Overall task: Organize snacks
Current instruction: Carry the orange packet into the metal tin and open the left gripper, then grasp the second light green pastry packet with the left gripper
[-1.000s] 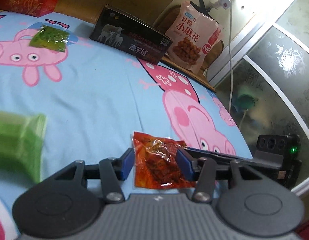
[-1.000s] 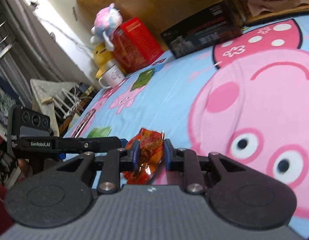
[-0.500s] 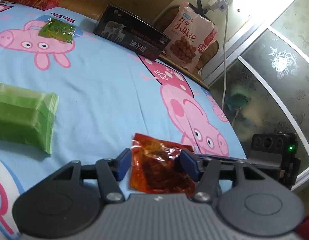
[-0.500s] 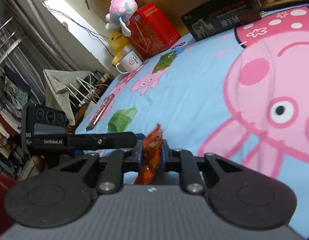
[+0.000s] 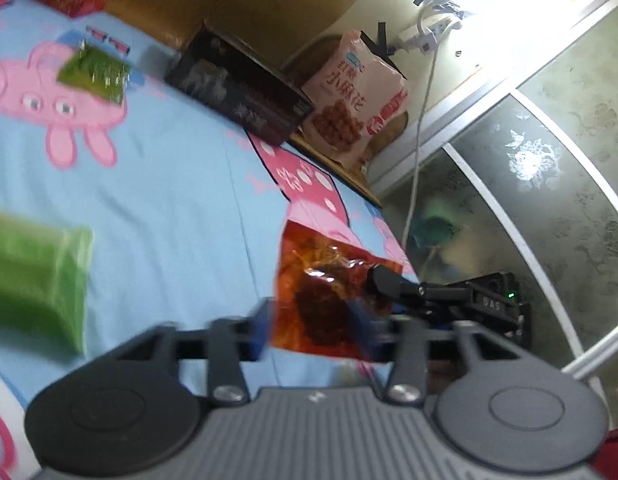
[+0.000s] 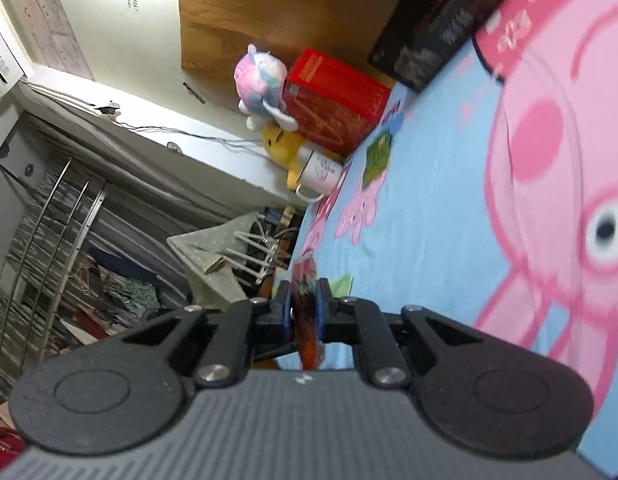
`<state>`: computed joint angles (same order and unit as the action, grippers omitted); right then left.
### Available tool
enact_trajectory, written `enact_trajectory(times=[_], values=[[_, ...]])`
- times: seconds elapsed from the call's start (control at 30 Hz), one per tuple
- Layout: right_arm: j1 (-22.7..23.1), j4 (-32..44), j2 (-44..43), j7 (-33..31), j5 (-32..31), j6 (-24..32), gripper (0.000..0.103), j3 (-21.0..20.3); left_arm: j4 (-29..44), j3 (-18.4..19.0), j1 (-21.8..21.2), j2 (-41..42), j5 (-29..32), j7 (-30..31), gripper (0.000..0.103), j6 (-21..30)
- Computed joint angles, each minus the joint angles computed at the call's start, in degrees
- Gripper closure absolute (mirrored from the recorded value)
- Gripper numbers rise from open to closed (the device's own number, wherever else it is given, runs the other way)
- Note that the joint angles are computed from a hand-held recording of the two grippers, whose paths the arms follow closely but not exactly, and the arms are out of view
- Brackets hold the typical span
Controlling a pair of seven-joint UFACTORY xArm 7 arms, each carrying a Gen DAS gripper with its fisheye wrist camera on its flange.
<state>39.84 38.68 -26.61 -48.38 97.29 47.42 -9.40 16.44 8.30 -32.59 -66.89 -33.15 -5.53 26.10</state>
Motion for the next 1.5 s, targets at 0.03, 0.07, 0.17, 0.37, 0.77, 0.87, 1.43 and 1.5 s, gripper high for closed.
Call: enact_trajectory(times=[0.03, 0.07, 0.17, 0.37, 0.77, 0.87, 1.43, 1.5], values=[[-0.99, 1.09, 0.81, 0.04, -0.79, 0.57, 0.088, 0.15, 1.17, 0.95, -0.31, 1.33, 0.26, 0.64, 0.085, 0.31], [-1.96, 2.43, 1.89, 0.10, -1.69, 1.38, 0.088, 0.22, 2.70, 1.92, -0.64, 3.11, 0.32, 1.31, 0.085, 0.51], [-4.32, 7.79, 6.38, -1.85, -3.92, 2.25, 0.088, 1.85, 8.26, 1.47, 0.49, 9.73, 2.22, 3.26, 0.084, 0.60], [-9.20, 24.29, 20.40, -7.97, -6.39, -0.03, 0.088, 5.53, 26.58, -0.44, 5.45, 31.49, 7.40, 8.00, 0.084, -1.96], [-15.87, 57.71, 47.64, -4.85, -18.40, -14.03, 0.088, 11.60, 61.07, -9.13, 17.01, 70.32, 24.56, -1.57, 0.084, -4.32], [-15.20, 59.88, 50.68, -2.48, -24.68, -17.35, 0.085, 12.28, 63.20, -9.77, 17.91, 73.38, 33.45, -8.25, 0.079, -3.01], [-21.00, 34.52, 29.25, -21.77, -11.16, -34.66, 0.049, 27.18, 30.35, -8.57, 21.58, 36.62, 25.06, 0.38, 0.047, -3.16], [-20.11, 28.23, 24.17, -17.71, -13.89, -26.18, 0.043, 25.48, 24.64, -7.75, 22.25, 28.99, 24.83, 1.19, 0.046, 0.04]])
